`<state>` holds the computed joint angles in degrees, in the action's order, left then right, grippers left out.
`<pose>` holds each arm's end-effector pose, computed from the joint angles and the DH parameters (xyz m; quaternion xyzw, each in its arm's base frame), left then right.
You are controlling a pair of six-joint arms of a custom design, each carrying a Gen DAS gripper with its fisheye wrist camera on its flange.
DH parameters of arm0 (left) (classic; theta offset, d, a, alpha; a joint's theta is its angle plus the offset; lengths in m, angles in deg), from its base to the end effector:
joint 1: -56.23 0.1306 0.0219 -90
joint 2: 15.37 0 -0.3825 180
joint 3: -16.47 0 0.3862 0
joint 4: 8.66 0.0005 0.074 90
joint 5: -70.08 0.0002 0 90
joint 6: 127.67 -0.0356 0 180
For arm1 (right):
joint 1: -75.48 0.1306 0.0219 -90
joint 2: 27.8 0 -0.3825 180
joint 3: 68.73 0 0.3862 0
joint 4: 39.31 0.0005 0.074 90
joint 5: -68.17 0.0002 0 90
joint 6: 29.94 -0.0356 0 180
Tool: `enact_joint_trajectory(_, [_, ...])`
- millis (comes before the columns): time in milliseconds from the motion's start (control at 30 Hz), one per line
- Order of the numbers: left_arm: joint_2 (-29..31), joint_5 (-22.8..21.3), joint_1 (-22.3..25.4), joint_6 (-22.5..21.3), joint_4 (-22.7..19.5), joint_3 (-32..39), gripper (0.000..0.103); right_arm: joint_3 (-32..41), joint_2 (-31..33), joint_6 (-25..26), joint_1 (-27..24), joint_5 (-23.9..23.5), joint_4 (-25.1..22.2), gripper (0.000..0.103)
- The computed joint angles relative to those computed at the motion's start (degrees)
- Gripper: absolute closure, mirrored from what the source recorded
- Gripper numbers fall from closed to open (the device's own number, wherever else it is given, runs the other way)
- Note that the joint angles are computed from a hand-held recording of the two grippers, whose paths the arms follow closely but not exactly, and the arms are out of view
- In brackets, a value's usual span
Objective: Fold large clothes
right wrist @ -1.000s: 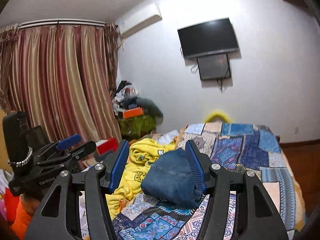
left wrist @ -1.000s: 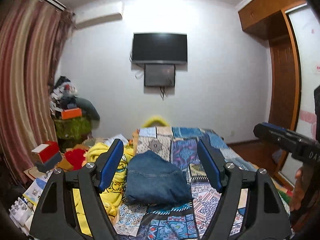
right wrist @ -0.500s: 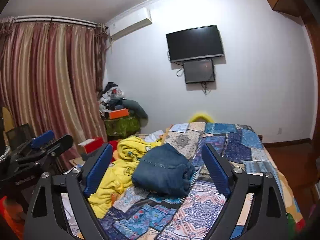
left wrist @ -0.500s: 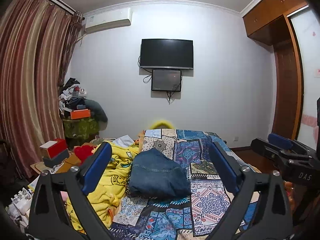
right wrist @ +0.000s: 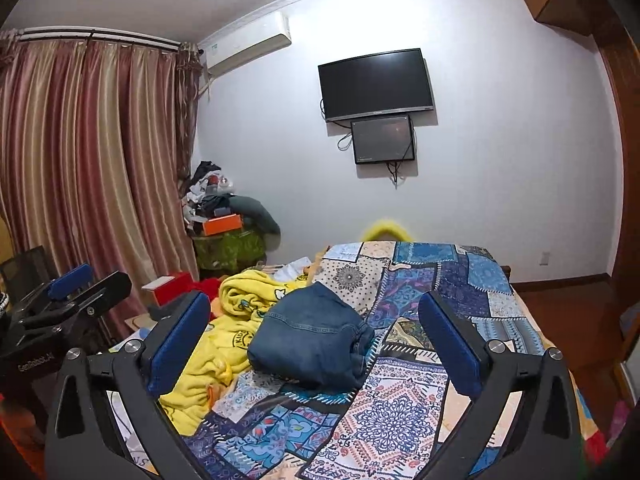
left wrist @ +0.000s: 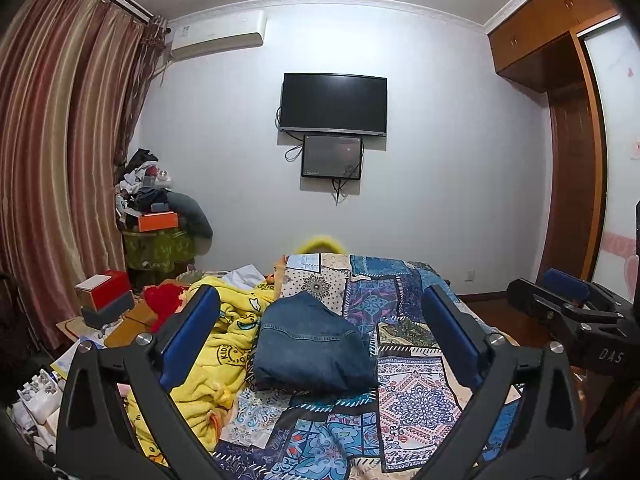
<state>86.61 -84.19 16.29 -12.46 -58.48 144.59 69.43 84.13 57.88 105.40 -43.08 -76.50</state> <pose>0.4265 -0.3159 0.6388 -0.1977 0.7403 0.1259 0.6301 0.5280 0.3182 0.6355 -0.2957 0.7079 0.3096 0.5617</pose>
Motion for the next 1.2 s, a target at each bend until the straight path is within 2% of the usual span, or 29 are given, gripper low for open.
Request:
enact_joint_trajectory(900, [0.2, 0.8, 0.4, 0.1, 0.5, -0.4, 0.001, 0.0, -0.5, 0.3, 0.1, 0.3, -0.4, 0.000])
enact_joint_trajectory(1200, [-0.3, 4.1, 1.2, 0.8, 0.2, -1.3, 0.001, 0.3, -0.4, 0.4, 0.1, 0.7, -0.8, 0.000])
